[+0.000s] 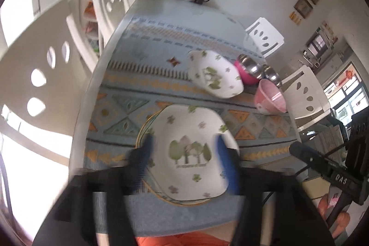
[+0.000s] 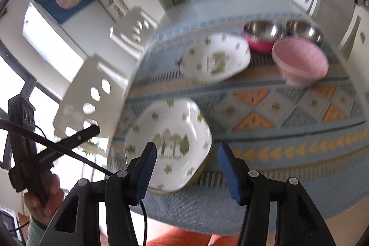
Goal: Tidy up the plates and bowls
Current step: 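Lower the forest-print dish into the blue-leaf plate and open both grippers, then move both grippers to the second forest-print dish and close on its rim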
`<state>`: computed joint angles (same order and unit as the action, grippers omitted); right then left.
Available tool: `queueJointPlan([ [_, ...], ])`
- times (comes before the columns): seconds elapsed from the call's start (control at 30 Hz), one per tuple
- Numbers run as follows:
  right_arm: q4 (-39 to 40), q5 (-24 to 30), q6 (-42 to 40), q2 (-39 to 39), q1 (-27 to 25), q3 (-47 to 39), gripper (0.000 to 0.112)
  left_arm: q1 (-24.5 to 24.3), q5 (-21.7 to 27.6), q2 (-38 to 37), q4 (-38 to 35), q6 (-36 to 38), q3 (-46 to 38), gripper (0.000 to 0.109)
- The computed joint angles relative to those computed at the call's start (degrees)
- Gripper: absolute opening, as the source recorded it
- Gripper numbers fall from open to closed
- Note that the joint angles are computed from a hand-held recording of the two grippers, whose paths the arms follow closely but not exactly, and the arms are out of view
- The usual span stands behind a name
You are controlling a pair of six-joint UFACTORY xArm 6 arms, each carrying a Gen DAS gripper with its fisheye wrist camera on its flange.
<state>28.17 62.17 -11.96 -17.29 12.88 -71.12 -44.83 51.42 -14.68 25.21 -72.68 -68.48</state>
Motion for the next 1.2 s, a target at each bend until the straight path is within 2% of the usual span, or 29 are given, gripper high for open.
queueJointPlan([
  [0.07,1.1,-0.9,-0.6,0.2,-1.0,-0.8,0.056,-0.9,0.8,1.0,2.8,0.2,-2.8,0.072],
  [0.17,3.1,-1.5,-0.7,1.7,-2.8,-3.0,0.061,-1.1,3.5,4.3,3.5,3.2,-9.0,0.071],
  [0.27,4.9,-1.9,0.5,3.8,-4.3,-5.2,0.067,0.0,4.1,7.3,3.6,5.7,-14.1,0.072],
  [0.43,3.6,-3.4,2.6,7.6,-4.0,-8.7,0.07,4.8,-0.7,9.8,0.3,9.9,-16.1,0.072],
  [0.47,2.6,-3.9,3.3,8.4,-3.6,-9.2,0.07,6.1,-2.0,10.3,-1.7,11.6,-16.1,0.072],
  [0.53,0.1,-3.8,5.6,10.6,-2.8,-10.9,0.07,9.9,-5.7,11.9,-10.9,16.8,-15.5,0.072],
  [0.6,-1.2,-3.1,7.3,13.4,-2.3,-12.8,0.07,13.0,-12.1,13.3,-21.5,21.3,-12.8,0.072],
  [0.63,-2.3,-3.0,8.5,15.0,-1.8,-13.8,0.07,13.7,-13.4,14.0,-24.5,22.6,-12.3,0.071],
  [0.7,-4.4,-2.6,11.0,18.2,-1.0,-15.9,0.07,15.2,-12.8,18.1,-29.9,26.3,-14.5,0.071],
  [0.83,-7.4,-1.8,17.0,25.2,0.1,-20.3,0.07,16.8,-9.8,26.5,-34.8,31.2,-21.6,0.07],
  [0.93,-9.4,0.9,20.9,31.7,0.6,-25.7,0.07,17.8,-6.6,32.8,-38.2,35.9,-27.7,0.069],
  [1.07,-11.6,0.8,24.2,37.9,1.6,-31.4,0.07,18.7,-2.4,39.7,-38.3,37.1,-34.7,0.064],
  [1.1,-12.5,0.6,25.0,39.4,1.8,-33.0,0.07,19.0,-1.7,41.2,-39.4,37.9,-36.1,0.059],
  [1.17,-14.5,0.4,26.5,41.3,2.2,-35.2,0.07,19.8,-1.2,43.0,-42.0,39.7,-37.2,0.042],
  [1.2,-16.1,0.8,27.4,42.8,2.5,-37.0,0.07,20.2,-0.9,43.9,-43.8,41.1,-37.7,0.04],
])
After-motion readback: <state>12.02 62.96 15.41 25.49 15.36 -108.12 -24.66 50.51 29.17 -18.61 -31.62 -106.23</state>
